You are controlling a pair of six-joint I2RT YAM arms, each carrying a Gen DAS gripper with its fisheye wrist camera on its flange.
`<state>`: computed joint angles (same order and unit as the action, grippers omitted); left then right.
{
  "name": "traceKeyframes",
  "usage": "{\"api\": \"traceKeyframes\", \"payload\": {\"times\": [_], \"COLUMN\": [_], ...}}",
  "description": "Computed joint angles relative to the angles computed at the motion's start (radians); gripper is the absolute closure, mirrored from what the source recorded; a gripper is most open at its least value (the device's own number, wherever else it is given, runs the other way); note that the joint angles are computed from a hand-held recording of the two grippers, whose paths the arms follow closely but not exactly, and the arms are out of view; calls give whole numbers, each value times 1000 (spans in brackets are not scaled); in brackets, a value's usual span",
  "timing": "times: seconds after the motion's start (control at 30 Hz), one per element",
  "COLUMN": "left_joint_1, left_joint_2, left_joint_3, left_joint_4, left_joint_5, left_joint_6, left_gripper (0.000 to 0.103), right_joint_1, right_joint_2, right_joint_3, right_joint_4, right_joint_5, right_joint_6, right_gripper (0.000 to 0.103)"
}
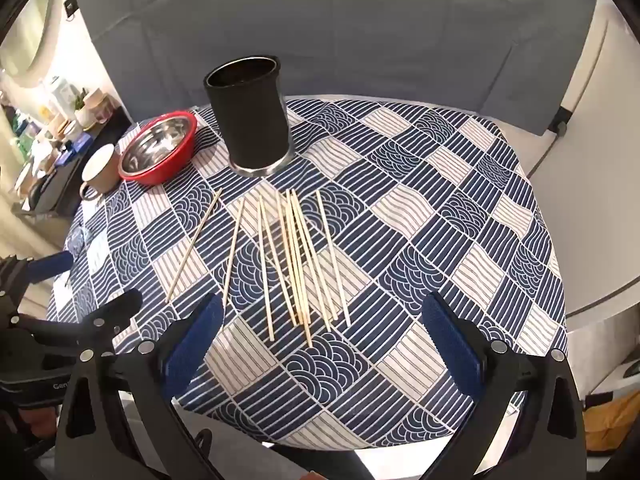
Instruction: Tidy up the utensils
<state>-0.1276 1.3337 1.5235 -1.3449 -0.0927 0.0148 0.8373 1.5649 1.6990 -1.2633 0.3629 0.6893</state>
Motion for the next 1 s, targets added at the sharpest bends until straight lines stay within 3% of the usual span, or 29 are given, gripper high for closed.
{"api": "traceKeyframes", "payload": {"times": [1.0], "left_joint_1": [4], "left_joint_2": [0], "left_joint_3": [-23], "left_joint_4": [7], "left_joint_5": [1], "left_joint_6": [9], "left_gripper": [6], "right_joint_1": [7], "right_joint_2": [12], "right_joint_3": [15], "right_joint_4": [-7], "right_joint_5": [-1], "right_joint_6": [24], "right_gripper": [8]}}
